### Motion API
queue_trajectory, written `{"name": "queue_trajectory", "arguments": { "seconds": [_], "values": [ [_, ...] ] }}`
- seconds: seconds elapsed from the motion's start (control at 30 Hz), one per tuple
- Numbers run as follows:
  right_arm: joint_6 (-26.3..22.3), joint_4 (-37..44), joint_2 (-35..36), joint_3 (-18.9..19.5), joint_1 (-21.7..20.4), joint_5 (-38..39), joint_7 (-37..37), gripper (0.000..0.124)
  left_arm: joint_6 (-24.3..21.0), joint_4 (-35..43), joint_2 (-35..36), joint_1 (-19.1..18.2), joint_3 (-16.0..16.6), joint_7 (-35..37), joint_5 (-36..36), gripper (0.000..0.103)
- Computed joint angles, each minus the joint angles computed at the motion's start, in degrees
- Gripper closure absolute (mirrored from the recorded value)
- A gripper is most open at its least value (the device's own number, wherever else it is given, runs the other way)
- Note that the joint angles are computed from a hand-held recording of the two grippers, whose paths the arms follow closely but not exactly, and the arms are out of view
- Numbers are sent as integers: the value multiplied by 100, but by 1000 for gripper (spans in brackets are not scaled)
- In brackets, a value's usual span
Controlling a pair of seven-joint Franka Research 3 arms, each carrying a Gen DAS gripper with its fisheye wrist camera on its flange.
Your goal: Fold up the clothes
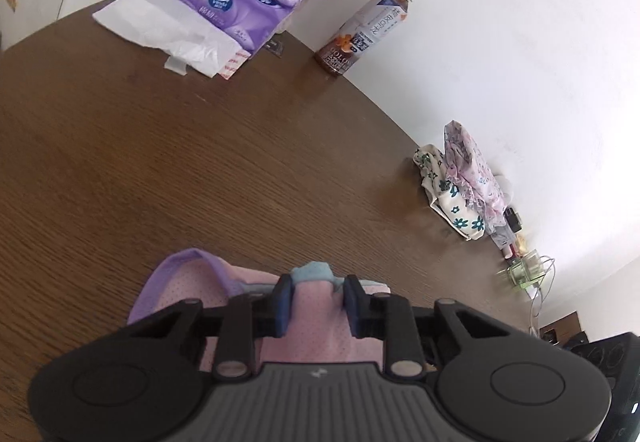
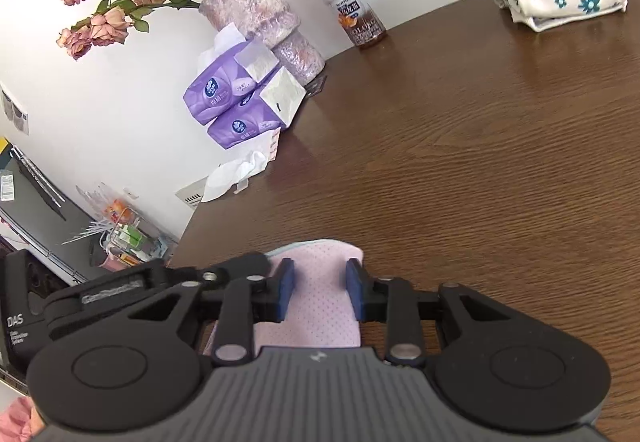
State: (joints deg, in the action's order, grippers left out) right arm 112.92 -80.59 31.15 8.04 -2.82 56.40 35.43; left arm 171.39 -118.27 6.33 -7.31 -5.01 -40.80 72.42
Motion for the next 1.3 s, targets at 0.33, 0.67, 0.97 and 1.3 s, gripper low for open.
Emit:
{"name": "queue_trajectory", "arguments": {
  "seconds": [0.33, 0.67, 0.97, 1.3],
  "values": [
    [171, 117, 112, 23, 48, -1, 52, 101, -106, 81, 118, 31, -19, 239, -212, 87],
    [-117, 221, 112, 41, -133, 46, 141, 95, -68, -348, -373, 36, -154, 573, -364, 40],
    [48, -95, -64, -40, 41, -199, -15, 99, -4, -142, -43, 15, -59, 409, -508, 76],
    [-20, -124, -99, -69, -15, -143, 40, 95, -109, -477, -435, -43, -131, 492, -656, 43]
  ]
}}
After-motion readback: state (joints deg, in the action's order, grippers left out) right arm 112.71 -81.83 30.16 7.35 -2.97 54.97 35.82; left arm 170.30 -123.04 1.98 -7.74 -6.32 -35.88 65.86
